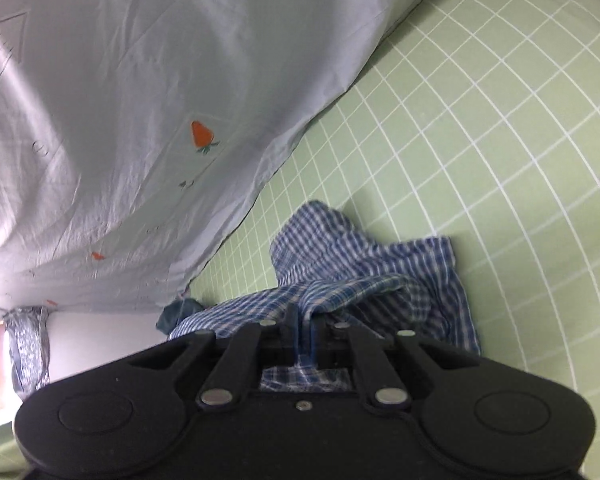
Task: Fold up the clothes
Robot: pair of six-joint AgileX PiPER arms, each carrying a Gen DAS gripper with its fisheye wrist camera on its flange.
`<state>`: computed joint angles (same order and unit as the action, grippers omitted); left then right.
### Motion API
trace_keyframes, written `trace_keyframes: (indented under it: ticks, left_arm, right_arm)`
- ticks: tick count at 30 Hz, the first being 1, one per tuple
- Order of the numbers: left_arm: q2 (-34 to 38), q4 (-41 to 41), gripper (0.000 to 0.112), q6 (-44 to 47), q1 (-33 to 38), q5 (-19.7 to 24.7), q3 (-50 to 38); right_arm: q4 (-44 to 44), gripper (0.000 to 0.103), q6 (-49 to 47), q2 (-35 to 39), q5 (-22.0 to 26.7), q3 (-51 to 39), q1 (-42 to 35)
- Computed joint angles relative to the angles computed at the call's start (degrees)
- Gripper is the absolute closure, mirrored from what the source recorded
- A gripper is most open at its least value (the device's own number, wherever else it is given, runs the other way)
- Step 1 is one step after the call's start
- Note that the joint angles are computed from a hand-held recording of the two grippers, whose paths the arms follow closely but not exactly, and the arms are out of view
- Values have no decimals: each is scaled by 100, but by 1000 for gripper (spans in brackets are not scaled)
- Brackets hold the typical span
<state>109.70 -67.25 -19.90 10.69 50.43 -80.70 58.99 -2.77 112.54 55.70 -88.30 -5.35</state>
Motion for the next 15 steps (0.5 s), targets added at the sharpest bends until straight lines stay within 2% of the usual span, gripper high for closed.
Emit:
trace_keyframes:
  ticks: [1,2,3,4,6,8,10,11,15]
  left_arm:
    - [325,200,67,-86,-37,-23,-434]
    - [598,420,60,-157,-70,-51,-828]
    - [762,651,49,-160,-98,-108,-1106]
    - [929,887,41,-168,-125,-158,-1390]
    - [1000,1274,31,-24,-168,-333,-1585]
    - [814,1617,25,254,-213,-581,-1370]
    - [631,2262,20,343,-308,-608,-1160]
    - [556,2656,20,334,-372,-564,-1081]
    - [260,4098,20,559,-706,-460,-624]
  right_arm:
    - [-6,91,84,251,-151,-240,43]
    - [-140,89,169,437,-334,-444,113]
    - [-415,79,310,585,-552,-646,211]
    - [-806,63,487,651,-824,-773,335]
    - [-1925,52,983,593,-1453,-817,655]
    - [-2626,45,1218,406,-1970,-539,909]
    - [-2646,27,1003,174,-2395,-72,1054]
    - [-2677,24,937,90,-2514,99,1121]
    - [-3498,20,1417,-6,-2385,359,1458]
